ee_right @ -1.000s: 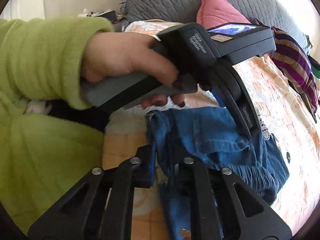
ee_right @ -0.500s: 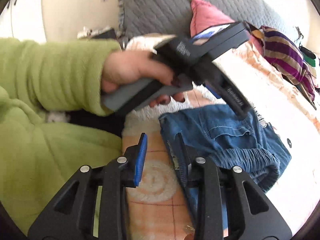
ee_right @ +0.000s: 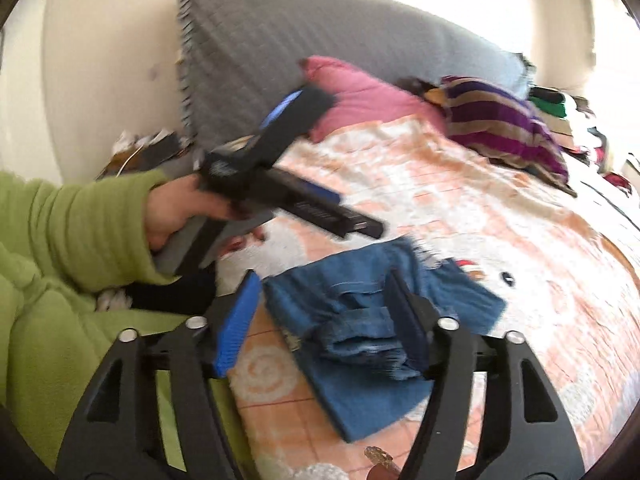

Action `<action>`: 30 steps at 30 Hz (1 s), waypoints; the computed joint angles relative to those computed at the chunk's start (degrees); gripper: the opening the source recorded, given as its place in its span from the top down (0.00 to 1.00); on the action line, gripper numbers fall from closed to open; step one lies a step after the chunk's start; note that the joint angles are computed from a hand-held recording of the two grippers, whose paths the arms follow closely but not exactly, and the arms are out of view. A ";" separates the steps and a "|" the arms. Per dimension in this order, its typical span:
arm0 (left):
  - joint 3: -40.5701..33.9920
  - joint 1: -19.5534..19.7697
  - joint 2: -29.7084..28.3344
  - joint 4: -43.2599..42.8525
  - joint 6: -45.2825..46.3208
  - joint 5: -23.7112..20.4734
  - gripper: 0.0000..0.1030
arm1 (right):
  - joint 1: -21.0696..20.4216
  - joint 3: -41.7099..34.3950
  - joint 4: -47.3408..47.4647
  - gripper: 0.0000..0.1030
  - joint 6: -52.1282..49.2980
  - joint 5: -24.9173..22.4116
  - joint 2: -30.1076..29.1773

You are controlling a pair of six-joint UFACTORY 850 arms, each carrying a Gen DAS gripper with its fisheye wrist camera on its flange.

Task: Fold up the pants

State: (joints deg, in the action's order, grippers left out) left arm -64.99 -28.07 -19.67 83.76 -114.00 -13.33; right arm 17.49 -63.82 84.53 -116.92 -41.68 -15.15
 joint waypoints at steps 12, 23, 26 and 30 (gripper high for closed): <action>1.30 -1.77 0.75 -3.13 3.31 -3.32 0.05 | -2.01 -2.40 7.07 0.23 3.55 7.88 -2.99; 1.11 -1.12 -1.70 -9.95 9.23 -1.95 0.05 | -0.81 -8.07 -5.41 0.23 21.83 15.22 -10.41; 0.76 -0.97 -2.48 -12.60 11.72 -1.66 0.05 | -0.62 -9.34 -9.52 0.23 27.33 15.75 -12.14; 0.36 -0.73 -3.40 -15.20 14.47 -1.08 0.05 | -0.38 -11.67 -17.24 0.23 36.83 15.54 -15.11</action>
State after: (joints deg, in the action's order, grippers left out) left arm -64.63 -28.81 -23.08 68.56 -99.53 -14.40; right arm 17.11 -75.48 67.29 -80.09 -26.14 -30.26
